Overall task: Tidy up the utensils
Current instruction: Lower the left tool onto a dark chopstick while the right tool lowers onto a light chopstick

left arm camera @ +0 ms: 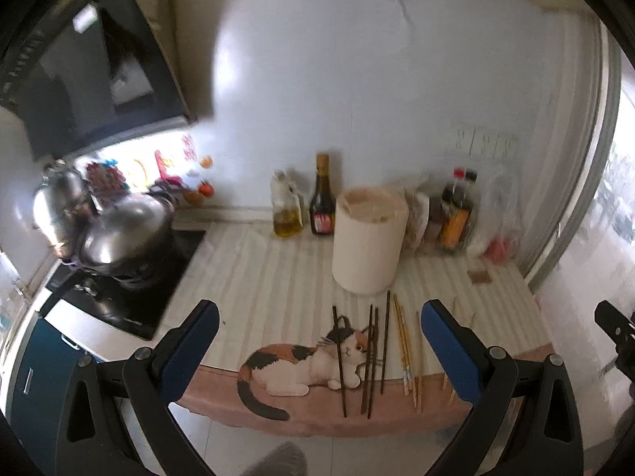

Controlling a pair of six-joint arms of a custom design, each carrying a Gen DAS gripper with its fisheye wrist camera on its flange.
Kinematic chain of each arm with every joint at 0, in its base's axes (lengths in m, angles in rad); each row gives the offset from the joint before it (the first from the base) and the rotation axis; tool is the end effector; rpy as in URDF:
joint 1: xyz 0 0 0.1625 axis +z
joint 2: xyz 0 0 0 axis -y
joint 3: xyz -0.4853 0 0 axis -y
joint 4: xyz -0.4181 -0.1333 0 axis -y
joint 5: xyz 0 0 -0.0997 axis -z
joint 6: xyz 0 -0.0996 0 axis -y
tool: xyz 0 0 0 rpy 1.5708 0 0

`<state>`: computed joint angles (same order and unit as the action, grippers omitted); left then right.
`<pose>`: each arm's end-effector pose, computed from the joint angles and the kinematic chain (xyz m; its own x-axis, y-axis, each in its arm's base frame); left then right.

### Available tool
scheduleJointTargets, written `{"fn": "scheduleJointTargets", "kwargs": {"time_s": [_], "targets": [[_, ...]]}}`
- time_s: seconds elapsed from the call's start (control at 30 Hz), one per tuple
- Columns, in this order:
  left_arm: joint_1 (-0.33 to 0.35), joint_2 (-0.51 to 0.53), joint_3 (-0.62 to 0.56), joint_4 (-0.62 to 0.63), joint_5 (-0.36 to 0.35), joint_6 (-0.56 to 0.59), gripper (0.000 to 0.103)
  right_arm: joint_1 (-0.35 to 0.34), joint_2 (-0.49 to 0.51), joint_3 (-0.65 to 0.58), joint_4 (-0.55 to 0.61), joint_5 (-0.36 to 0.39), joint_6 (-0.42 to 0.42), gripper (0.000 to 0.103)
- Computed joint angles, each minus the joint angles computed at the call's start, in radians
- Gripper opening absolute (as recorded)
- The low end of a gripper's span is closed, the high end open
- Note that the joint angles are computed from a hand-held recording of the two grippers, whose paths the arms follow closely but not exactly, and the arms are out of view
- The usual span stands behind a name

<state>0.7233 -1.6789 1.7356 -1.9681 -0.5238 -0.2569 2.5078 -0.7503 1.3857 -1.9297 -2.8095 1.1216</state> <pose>-0.2113 -0.4794 0.6076 -0.7094 0.0190 -0.7045 0.5442 0.6500 -0.5305 0.6505 -0.4295 0.1868 -0.6918 0.3328 0.6408 -0.3500 0.6217 -0.7007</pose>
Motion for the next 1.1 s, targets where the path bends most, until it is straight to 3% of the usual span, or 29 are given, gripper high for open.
{"fn": "scheduleJointTargets", "kwargs": {"time_s": [0.1,0.17,0.3,0.37,0.47,0.57,0.73,0.97,1.1], "targets": [[0.070,0.052,-0.014,-0.050,-0.030,0.039,0.103,-0.057,0.005,0.024,-0.084,0.058,-0.042,0.103],[0.117,0.098,-0.028,-0.055,-0.026,0.044,0.103,-0.102,0.011,0.044,-0.170,0.112,-0.113,0.103],[0.206,0.189,-0.068,-0.014,-0.002,-0.019,0.103,-0.185,0.016,0.080,-0.292,0.190,-0.210,0.098],[0.251,0.234,-0.093,0.025,0.005,-0.065,0.103,-0.235,0.018,0.100,-0.373,0.237,-0.271,0.092],[0.304,0.293,-0.133,0.097,-0.010,-0.126,0.103,-0.310,0.022,0.112,-0.425,0.314,-0.319,0.078],[0.354,0.355,-0.174,0.188,-0.043,-0.183,0.102,-0.386,0.026,0.118,-0.444,0.398,-0.345,0.072],[0.435,0.450,-0.253,0.348,-0.140,-0.254,0.079,-0.479,0.045,0.089,-0.381,0.482,-0.347,0.064],[0.471,0.505,-0.280,0.395,-0.168,-0.277,0.078,-0.550,0.097,0.001,-0.171,0.542,-0.283,0.063],[0.492,0.528,-0.312,0.422,-0.196,-0.280,0.076,-0.574,0.122,-0.031,-0.078,0.569,-0.219,0.053]]}}
